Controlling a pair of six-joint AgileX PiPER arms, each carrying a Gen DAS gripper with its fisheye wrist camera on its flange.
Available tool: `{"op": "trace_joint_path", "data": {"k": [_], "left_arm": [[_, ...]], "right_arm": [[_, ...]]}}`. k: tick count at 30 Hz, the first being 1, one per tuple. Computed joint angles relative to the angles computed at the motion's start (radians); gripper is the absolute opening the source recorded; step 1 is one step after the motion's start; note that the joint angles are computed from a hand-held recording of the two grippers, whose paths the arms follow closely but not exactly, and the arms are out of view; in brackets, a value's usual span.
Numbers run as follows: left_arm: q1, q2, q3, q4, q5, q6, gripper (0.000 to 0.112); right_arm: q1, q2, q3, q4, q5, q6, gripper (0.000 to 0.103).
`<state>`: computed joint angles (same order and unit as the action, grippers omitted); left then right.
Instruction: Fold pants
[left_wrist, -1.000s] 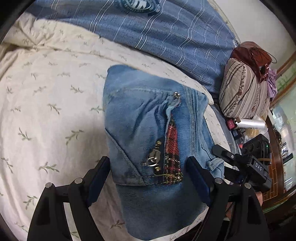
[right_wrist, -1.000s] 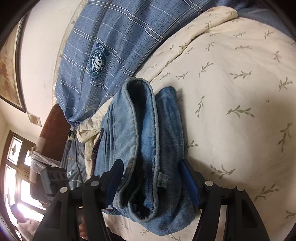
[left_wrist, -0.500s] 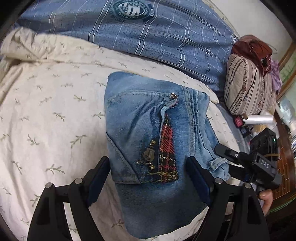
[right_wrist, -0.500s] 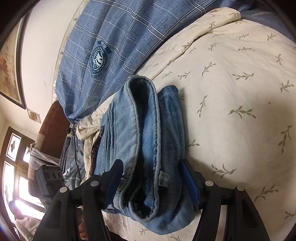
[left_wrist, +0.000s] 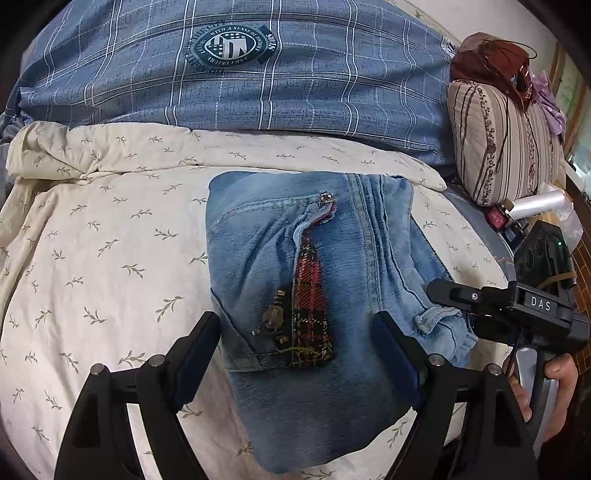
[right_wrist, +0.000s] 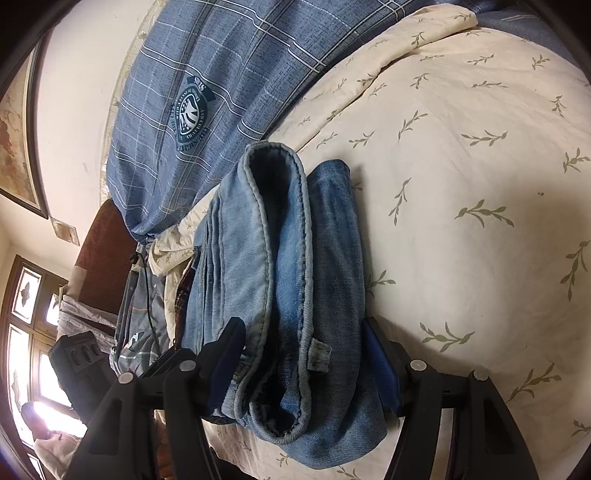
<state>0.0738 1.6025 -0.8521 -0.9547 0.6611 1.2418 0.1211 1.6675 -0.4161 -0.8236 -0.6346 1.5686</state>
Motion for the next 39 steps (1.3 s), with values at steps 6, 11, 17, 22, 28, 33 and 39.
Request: {"op": "trace_joint_path", "data": {"k": [6, 11, 17, 22, 28, 33, 39], "left_arm": [[-0.007, -0.007, 0.008, -0.002, -0.018, 0.003, 0.084], [-0.014, -0.009, 0.012, -0.004, -0.027, 0.004, 0.084], [-0.017, 0.001, 0.010, -0.020, -0.023, 0.022, 0.087], [-0.002, 0.050, -0.017, -0.048, 0.023, 0.058, 0.090], [-0.002, 0.055, -0.010, -0.074, 0.020, 0.096, 0.090], [-0.003, 0.054, -0.011, -0.071, 0.019, 0.095, 0.090], [-0.005, 0.055, -0.016, -0.061, 0.019, 0.086, 0.090]], "right_arm": [[0.000, 0.000, -0.001, -0.002, 0.001, 0.002, 0.067], [0.000, 0.000, -0.002, -0.003, 0.002, 0.005, 0.067], [-0.002, 0.000, -0.004, -0.008, 0.001, 0.011, 0.067], [0.003, 0.020, -0.001, 0.025, -0.027, -0.026, 0.069], [-0.007, 0.051, 0.007, 0.049, -0.088, -0.050, 0.069], [-0.005, 0.044, 0.004, 0.044, -0.076, -0.042, 0.069], [-0.006, 0.047, 0.000, 0.042, -0.076, -0.034, 0.069]]}}
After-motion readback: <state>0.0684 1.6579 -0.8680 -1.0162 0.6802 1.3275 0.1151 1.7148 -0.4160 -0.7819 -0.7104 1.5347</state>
